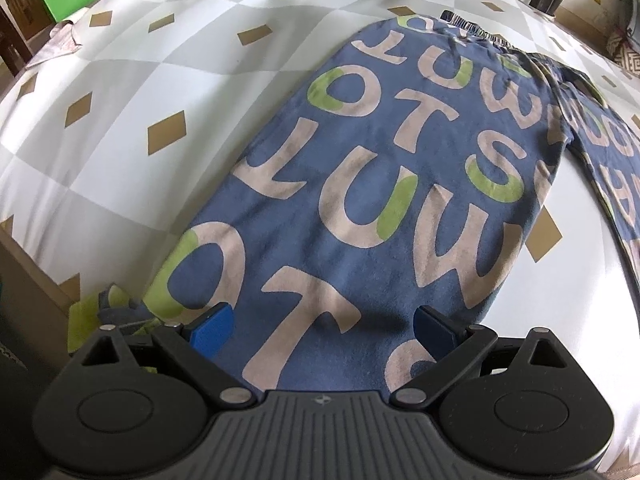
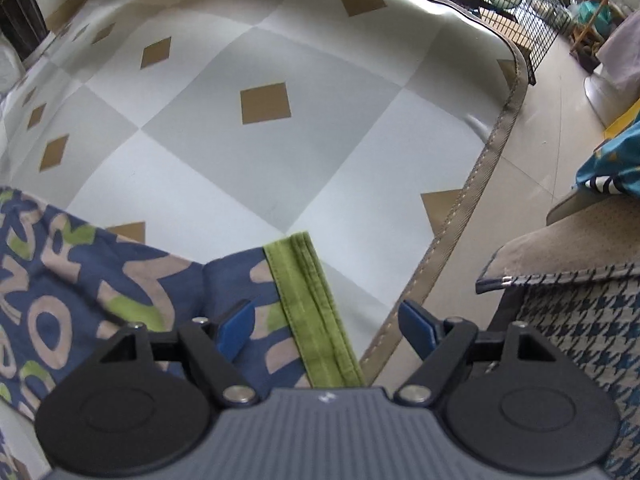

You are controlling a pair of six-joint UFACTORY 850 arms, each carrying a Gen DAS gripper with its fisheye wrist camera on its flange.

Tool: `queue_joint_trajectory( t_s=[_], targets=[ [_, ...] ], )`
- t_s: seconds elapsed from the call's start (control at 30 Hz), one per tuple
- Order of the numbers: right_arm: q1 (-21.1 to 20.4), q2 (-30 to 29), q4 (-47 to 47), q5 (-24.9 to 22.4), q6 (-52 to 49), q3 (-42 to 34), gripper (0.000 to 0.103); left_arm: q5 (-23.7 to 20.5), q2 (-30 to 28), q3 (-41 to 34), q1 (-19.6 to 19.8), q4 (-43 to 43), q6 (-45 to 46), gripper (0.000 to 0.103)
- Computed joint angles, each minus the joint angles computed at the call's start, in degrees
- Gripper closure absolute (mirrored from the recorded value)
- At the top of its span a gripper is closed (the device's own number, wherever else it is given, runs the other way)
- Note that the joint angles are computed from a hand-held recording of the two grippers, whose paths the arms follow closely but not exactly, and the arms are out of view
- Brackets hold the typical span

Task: Fold clothes

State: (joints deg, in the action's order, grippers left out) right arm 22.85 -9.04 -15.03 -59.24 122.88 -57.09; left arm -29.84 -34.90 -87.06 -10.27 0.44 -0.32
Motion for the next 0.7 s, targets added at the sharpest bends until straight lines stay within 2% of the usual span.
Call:
queue_joint_trajectory(
  t_s=[0.17,0.23,0.3,0.37,0.4,0.47,0.6,0.7],
  targets=[
    [-0.33,-2.21,0.77,-0.83,-3.19,-1.01,0.024,0.10,-0.10,0.00,-0.24,0.98,-0.50,0.006],
    [-0.20,-2.61,0.73,-1.47,-2.86,-1.10,0.017,0.09,-0.13,-0.02,-0.33,1.39,-0.70,0.006],
    [-0.29,-3.81,1.92,-5.38,-3.50,-2.33,0.017,0.14,-0.11,0.03,-0.38,1.63,-0.75,0.005],
    [-1.27,-6.48,6.22,-12.37,-5.82,-4.39,0.019,0.16,-0.08,0.07,-0.40,1.80,-0.76,0.005],
    [-1.49,-6.69,7.53,-13.40,-4.94,-4.30,0.019,0.15,-0.07,0.09,-0.38,1.84,-0.76,0.005],
    [-1.43,-5.89,7.64,-12.89,-2.52,-3.69,0.020,0.14,-0.02,0.16,-0.33,2.01,-0.94,0.005],
    [0.45,-6.31,1.94,-15.80,-0.24,-5.80,0.021,0.27,-0.04,0.14,-0.35,2.92,-2.10,0.005],
    [1.87,-6.11,-2.37,-14.41,0.43,-6.57,0.021,0.53,0.04,0.31,-0.46,3.51,-2.47,0.005]
  ],
)
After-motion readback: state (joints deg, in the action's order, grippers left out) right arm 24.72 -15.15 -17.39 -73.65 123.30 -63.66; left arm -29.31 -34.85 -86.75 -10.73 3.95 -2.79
